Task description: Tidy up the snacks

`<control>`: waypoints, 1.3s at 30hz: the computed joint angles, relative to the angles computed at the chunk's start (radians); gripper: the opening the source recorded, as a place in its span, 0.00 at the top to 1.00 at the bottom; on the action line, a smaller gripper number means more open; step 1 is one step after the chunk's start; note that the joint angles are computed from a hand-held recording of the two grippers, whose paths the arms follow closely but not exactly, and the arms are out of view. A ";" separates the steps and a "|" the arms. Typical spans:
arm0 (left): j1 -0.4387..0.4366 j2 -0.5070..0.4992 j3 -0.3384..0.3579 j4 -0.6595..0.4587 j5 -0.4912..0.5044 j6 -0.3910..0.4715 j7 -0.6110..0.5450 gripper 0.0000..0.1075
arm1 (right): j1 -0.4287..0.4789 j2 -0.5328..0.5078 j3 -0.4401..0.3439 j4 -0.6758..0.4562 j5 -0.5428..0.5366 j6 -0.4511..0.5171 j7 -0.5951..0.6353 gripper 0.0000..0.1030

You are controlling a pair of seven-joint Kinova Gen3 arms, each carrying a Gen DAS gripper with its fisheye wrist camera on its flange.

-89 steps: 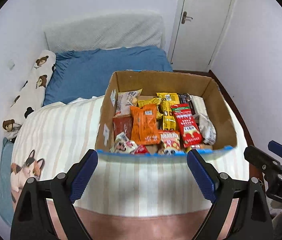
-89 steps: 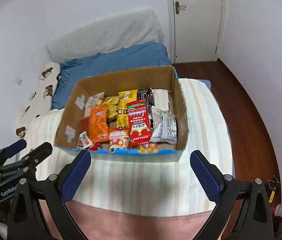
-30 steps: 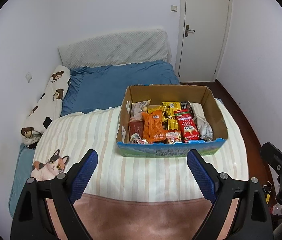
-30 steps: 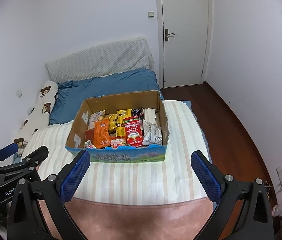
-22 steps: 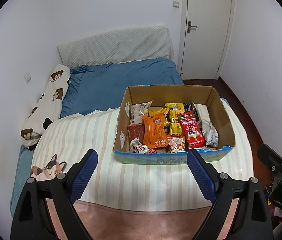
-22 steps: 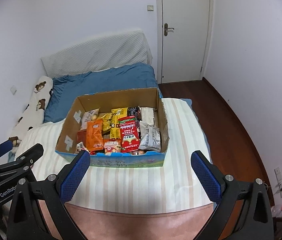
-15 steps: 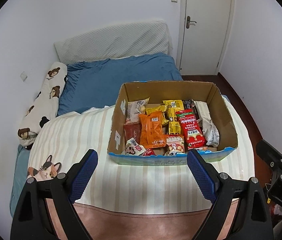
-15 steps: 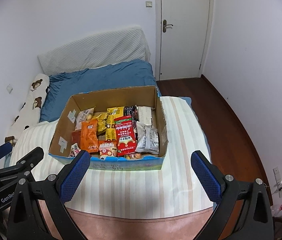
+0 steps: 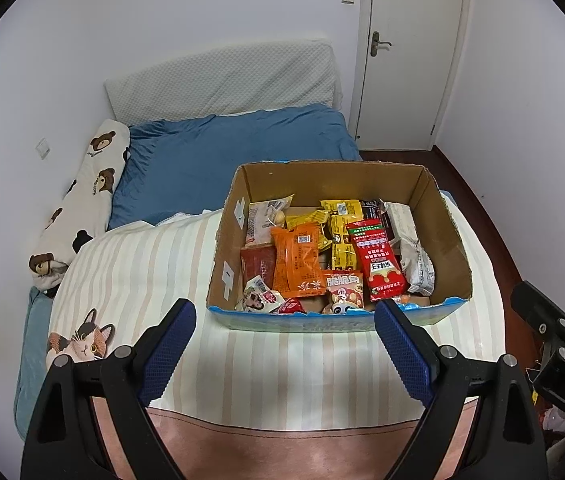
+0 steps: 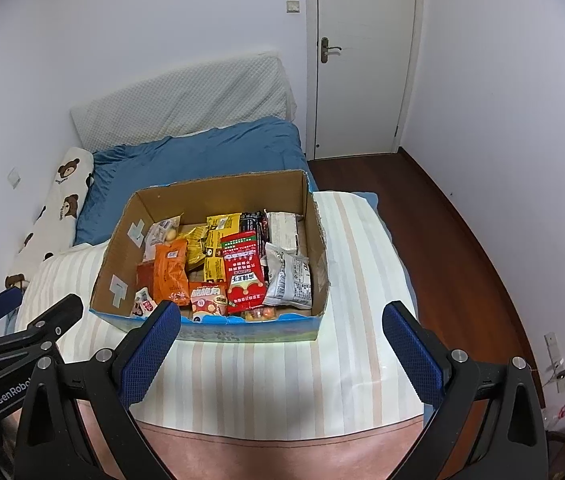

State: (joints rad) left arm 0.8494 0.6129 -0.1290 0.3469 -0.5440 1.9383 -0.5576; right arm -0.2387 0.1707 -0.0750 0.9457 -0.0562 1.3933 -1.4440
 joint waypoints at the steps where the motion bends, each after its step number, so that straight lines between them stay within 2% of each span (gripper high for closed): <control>1: 0.000 -0.002 0.001 0.004 0.001 -0.003 0.000 0.15 | 0.000 -0.001 0.000 0.000 0.001 0.000 0.000 0.00; 18: 0.013 -0.019 0.004 0.036 -0.012 -0.022 0.013 0.15 | 0.011 -0.017 0.003 0.011 -0.005 -0.005 0.003 0.00; 39: 0.050 -0.011 -0.012 0.010 -0.059 -0.018 -0.004 0.15 | 0.027 -0.055 0.004 0.040 -0.021 -0.031 0.023 0.00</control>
State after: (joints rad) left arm 0.8994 0.6023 -0.1415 0.3573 -0.6029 1.9204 -0.5620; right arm -0.2119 0.1159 -0.0713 0.9855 -0.0770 1.3618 -1.4213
